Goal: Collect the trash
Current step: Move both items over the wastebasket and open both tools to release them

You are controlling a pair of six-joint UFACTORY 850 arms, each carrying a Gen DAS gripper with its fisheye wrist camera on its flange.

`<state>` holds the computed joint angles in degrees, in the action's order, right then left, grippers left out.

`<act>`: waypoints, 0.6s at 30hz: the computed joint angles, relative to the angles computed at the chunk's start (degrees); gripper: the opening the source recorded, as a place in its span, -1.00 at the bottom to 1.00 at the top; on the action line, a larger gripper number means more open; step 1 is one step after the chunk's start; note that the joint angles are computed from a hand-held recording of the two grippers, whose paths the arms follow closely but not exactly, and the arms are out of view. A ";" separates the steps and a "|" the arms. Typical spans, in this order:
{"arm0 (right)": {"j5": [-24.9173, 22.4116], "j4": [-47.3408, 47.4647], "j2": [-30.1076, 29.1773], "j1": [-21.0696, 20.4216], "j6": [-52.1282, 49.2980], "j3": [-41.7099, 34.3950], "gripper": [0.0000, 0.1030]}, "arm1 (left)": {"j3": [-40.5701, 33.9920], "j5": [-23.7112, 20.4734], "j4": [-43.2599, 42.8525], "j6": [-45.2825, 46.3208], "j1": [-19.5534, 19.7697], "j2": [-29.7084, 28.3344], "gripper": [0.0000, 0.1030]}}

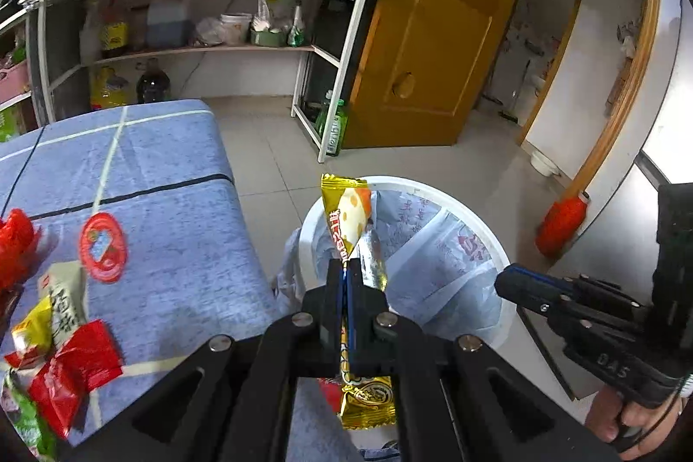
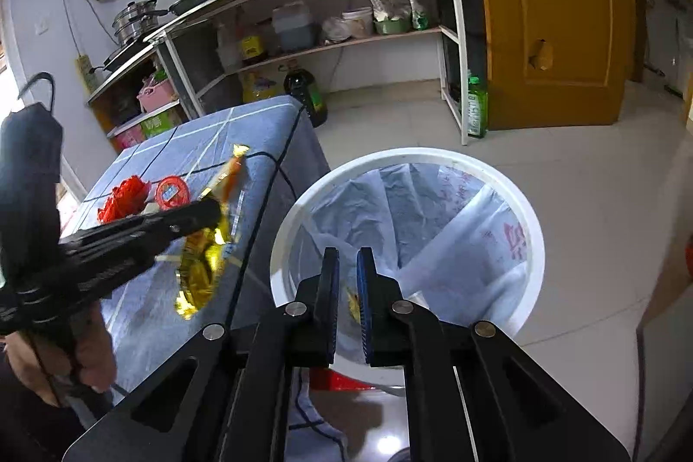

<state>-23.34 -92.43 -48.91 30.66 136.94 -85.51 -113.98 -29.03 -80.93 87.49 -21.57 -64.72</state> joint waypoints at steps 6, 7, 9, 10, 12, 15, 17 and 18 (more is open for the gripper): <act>0.17 1.62 -0.28 -0.16 -0.86 -0.29 -0.83 | -1.51 -0.58 1.73 -1.33 -0.72 -0.92 -0.97; 0.35 1.38 -0.21 -0.23 -0.44 -0.16 -0.83 | -1.91 -1.06 2.50 -2.01 -0.76 -1.17 -0.97; 0.24 1.88 -0.30 -0.33 -0.62 -0.27 -0.83 | -3.47 -1.17 4.49 -4.25 -0.96 -2.07 -0.95; 0.16 1.85 -0.24 -0.34 -0.38 -0.13 -0.83 | -4.47 -1.17 5.04 -5.13 -1.07 -2.66 -0.93; 0.40 1.20 -0.05 -0.40 0.69 0.21 -0.83 | -5.60 -1.92 6.41 -6.87 -1.05 -3.35 -0.84; 0.27 1.08 0.01 -0.38 0.90 0.28 -0.83 | -5.88 -2.80 5.85 -6.91 -0.83 -3.64 -0.50; 0.19 0.92 0.03 -0.38 1.05 0.24 -0.83 | -5.92 -2.95 5.77 -7.04 -0.74 -3.65 -0.49; 0.14 0.65 0.04 -0.36 1.31 0.27 -0.83 | -5.60 -2.87 5.14 -6.29 -0.71 -3.45 -0.49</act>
<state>-23.20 -91.78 -48.87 30.29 138.25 -85.24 -119.59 -31.90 -75.79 81.20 -22.29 -68.17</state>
